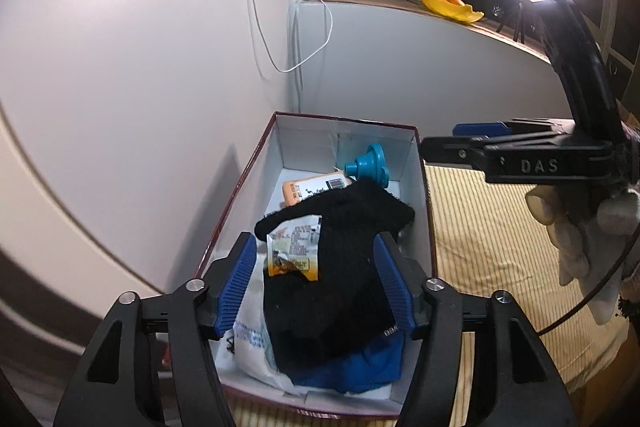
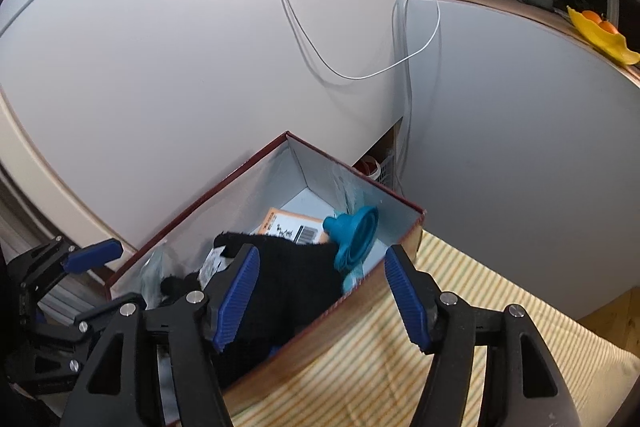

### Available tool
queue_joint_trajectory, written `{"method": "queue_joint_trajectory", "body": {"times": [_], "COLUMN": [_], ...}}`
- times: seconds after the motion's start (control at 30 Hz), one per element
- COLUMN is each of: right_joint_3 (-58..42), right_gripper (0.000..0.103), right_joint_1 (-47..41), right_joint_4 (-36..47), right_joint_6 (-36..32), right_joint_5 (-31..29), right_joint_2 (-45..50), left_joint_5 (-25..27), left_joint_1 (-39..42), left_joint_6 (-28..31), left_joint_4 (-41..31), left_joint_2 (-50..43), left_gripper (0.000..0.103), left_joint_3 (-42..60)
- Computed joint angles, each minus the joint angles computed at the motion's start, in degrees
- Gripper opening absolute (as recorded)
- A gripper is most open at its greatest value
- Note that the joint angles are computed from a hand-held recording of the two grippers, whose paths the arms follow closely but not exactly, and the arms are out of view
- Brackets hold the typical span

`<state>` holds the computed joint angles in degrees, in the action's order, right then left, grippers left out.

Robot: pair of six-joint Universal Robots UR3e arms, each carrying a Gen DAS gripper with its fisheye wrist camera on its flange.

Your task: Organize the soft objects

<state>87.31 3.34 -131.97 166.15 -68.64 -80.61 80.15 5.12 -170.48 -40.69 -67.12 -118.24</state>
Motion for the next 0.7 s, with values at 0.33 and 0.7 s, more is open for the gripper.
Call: {"method": "queue_joint_trajectory", "body": {"times": [0.33, 0.7], "right_joint_3": [22.3, 47.1], "right_gripper": [0.068, 0.069], "right_joint_1": [-2.9, -8.8], "right_joint_4": [-5.7, -3.7], "right_joint_6": [-1.8, -3.8], "right_joint_5": [2.9, 3.8], "right_joint_2": [-19.3, -51.2], "left_joint_5": [3.7, 7.5], "left_joint_1": [-4.1, -8.3], "left_joint_6": [-6.4, -14.2], "left_joint_4": [4.0, -2.1], "left_joint_2": [16.9, 35.6], "left_gripper": [0.066, 0.076], "left_joint_3": [-13.7, -21.1]}}
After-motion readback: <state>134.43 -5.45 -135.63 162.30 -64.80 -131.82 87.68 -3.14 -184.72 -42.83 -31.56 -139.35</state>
